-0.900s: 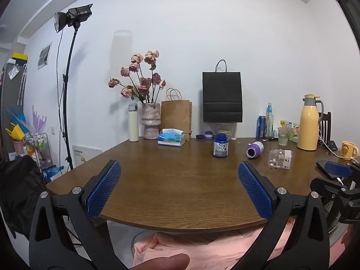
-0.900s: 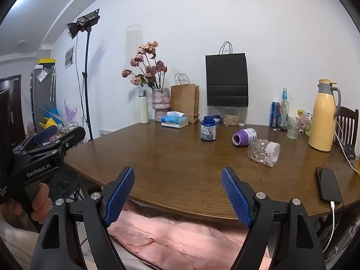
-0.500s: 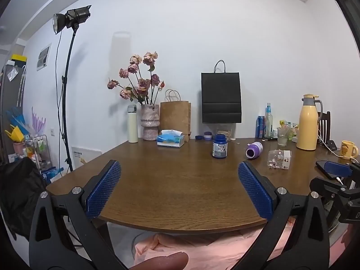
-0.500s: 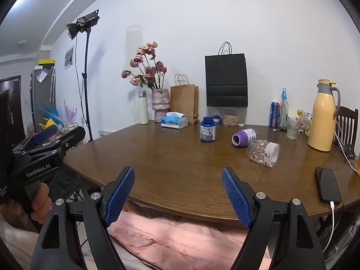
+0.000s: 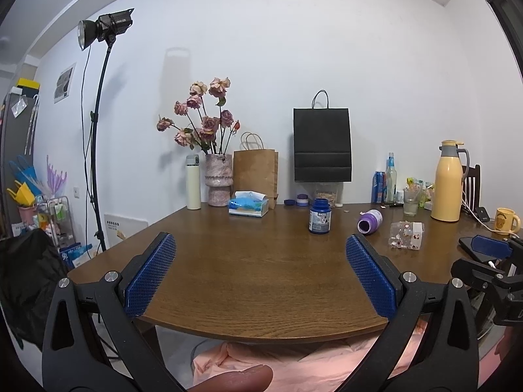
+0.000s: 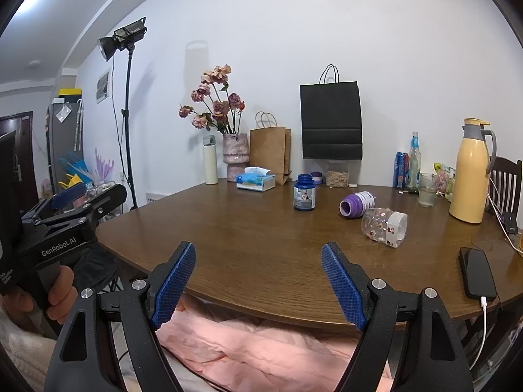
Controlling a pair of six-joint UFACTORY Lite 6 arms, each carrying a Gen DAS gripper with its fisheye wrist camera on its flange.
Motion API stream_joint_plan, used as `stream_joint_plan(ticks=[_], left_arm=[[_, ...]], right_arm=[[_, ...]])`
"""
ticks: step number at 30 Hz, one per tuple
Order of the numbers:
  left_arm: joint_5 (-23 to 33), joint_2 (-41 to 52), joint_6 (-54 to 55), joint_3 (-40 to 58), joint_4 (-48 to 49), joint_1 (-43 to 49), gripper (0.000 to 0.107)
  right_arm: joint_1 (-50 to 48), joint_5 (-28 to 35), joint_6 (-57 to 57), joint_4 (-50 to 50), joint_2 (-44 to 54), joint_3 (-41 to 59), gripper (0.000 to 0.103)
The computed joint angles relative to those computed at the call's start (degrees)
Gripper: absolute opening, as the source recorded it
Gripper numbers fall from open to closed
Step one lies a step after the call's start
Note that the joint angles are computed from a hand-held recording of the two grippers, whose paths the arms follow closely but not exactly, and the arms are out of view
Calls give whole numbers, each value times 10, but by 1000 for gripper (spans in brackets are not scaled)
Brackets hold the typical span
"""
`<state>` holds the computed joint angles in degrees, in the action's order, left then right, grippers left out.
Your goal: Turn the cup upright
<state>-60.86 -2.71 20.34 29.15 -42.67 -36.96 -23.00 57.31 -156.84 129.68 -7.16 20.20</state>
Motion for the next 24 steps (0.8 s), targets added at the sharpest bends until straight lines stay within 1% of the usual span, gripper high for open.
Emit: stream_joint_plan(ticks=[4,7,24], left_arm=[[-8,1,-3,-5,3,0,103],[-22,5,-4,-10,6,-1,103],[-20,3,-9,-12,4,-1,103]], right_arm=[[-3,-4,12,-10,-4,4,84],[3,6,-1,5,1,0,84],[12,0,-12,19,-3,-9,84]])
